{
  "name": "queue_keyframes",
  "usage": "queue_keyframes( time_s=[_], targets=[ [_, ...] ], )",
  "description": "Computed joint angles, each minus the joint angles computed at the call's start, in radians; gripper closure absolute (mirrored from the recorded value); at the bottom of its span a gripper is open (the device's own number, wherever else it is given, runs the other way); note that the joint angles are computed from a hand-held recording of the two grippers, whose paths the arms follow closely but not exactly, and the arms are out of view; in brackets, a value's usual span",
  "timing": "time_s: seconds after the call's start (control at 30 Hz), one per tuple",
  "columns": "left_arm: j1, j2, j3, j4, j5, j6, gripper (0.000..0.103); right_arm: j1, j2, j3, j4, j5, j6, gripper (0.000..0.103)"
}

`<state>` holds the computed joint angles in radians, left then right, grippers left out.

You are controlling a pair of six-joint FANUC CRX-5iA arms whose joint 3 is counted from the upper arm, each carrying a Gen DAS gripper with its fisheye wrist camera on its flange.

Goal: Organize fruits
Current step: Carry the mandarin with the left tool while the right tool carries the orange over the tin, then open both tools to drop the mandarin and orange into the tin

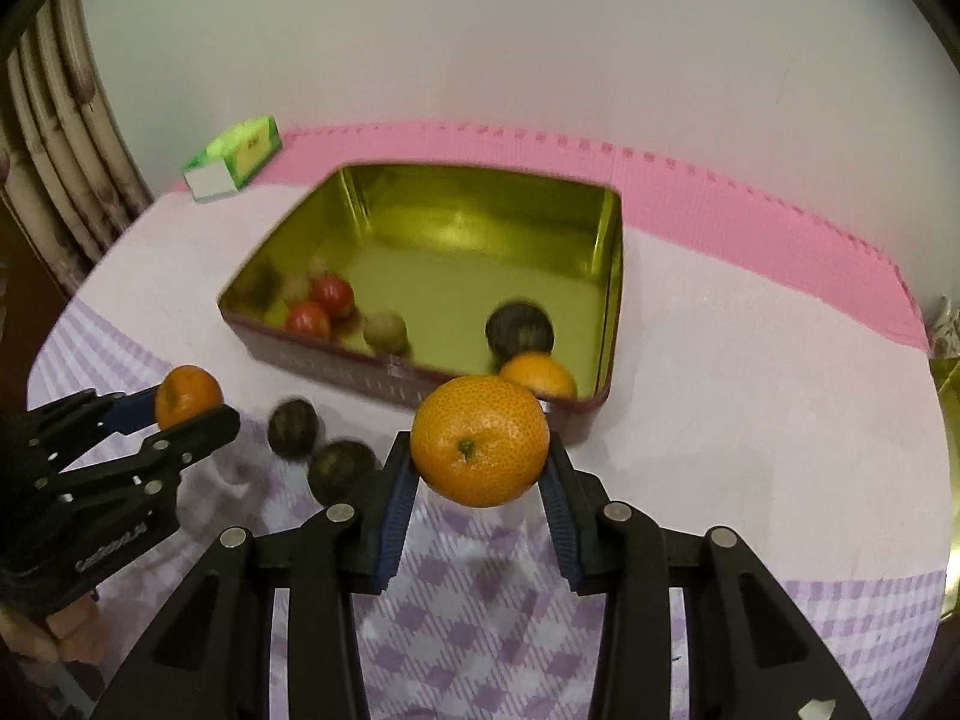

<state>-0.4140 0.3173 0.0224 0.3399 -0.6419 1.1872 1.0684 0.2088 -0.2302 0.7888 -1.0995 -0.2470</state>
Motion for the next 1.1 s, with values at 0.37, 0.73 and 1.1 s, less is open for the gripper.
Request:
queue_keyframes(
  time_s=[0.37,0.73,1.1],
  targets=[
    [0.001,0.137,0.219,0.013,-0.065,-0.020,0.061,-0.093,0.015,0.038,0.000,0.018,0.092,0.066],
    [-0.018,0.245,0.361,-0.050,-0.135,0.023,0.061,-0.167,0.060,0.068,-0.068,0.070,0.165,0.066],
    [-0.030,0.300,0.446,-0.121,-0.196,0.092,0.061,-0.175,0.056,0.051,-0.073,0.088,0.164,0.063]
  ],
)
